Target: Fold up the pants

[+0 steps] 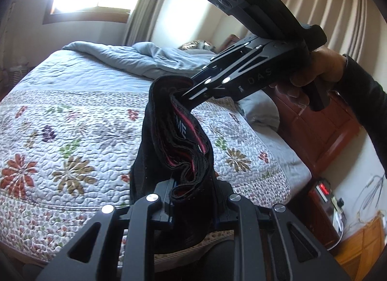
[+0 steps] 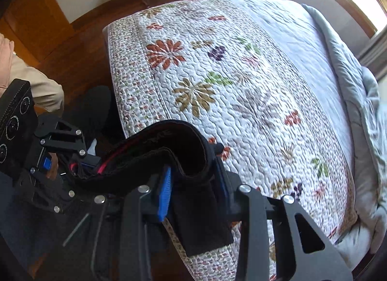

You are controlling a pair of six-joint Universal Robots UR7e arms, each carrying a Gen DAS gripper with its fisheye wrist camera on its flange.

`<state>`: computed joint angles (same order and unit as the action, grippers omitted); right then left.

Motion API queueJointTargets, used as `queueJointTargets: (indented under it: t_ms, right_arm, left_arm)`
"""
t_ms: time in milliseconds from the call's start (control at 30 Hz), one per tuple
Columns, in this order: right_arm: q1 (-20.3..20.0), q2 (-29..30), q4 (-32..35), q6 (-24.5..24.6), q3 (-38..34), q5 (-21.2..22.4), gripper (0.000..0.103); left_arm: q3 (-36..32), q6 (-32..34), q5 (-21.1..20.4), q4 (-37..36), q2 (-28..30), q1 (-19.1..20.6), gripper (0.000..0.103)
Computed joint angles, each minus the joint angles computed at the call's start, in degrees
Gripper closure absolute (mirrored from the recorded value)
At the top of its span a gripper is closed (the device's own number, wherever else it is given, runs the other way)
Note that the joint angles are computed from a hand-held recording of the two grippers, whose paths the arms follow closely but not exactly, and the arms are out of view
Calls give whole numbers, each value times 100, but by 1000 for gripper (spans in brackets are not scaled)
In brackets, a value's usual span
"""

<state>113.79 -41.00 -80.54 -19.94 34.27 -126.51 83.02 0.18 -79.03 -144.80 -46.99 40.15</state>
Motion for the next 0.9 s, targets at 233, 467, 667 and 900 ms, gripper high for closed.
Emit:
queueJointTargets:
  t_ms: [233,467,667,900]
  right_arm:
    - [-178,-868,-653,141,1275,-23,71]
    - [-335,-1327,-1041,138,1933,-17,72]
    - [-434,-1569,-1291,79,2273,-45,72]
    - [-525,-1791,-1525,56,2592,-79,75]
  left_arm:
    - [-54,150,-117,84,240,-134,81]
    - [-177,204,-163,186,427,-199,81]
    - [-323,268,-237,283,600,-219,81]
    - [-467,314,-318,400,782,-246,81]
